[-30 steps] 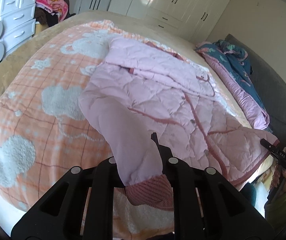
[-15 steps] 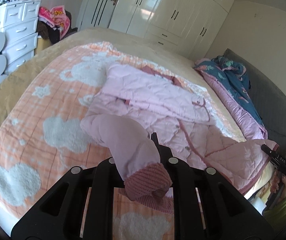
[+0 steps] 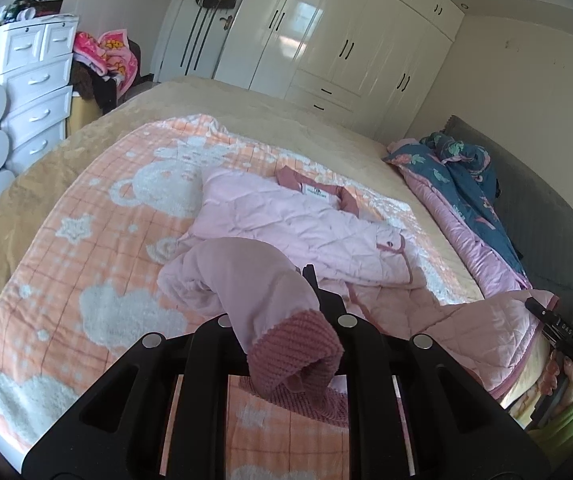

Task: Fold large clothes
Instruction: 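Lay the hem over the collar with both tools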

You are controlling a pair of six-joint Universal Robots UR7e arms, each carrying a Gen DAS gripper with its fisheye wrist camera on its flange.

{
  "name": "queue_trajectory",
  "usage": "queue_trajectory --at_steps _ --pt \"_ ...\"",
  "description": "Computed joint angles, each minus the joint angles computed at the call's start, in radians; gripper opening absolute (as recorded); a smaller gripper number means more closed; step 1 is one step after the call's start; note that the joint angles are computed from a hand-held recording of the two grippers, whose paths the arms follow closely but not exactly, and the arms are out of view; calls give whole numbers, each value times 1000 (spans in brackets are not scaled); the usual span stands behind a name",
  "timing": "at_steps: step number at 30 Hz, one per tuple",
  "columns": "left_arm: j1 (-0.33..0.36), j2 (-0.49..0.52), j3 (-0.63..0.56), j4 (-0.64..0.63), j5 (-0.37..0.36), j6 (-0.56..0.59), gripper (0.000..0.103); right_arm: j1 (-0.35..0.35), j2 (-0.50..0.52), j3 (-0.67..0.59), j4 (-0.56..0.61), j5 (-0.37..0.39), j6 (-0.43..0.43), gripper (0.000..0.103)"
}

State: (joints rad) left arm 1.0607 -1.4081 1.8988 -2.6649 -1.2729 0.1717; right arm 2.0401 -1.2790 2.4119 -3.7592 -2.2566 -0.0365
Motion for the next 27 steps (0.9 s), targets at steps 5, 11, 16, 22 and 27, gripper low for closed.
queue_trajectory --at_steps 5,11,16,22,27 --pt "-4 18 -29 -4 -1 -4 8 2 -9 -35 24 3 -18 17" --pt "-12 49 -71 -21 10 -13 8 1 -14 -83 44 11 -49 17" --pt "-19 79 -110 -32 25 -24 8 -9 -19 -116 60 30 -58 17" --pt "-24 117 -159 -42 33 -24 9 -22 -21 -164 86 43 -56 17" --pt "-31 156 -200 -66 50 -16 9 -37 -19 -197 98 70 -69 17"
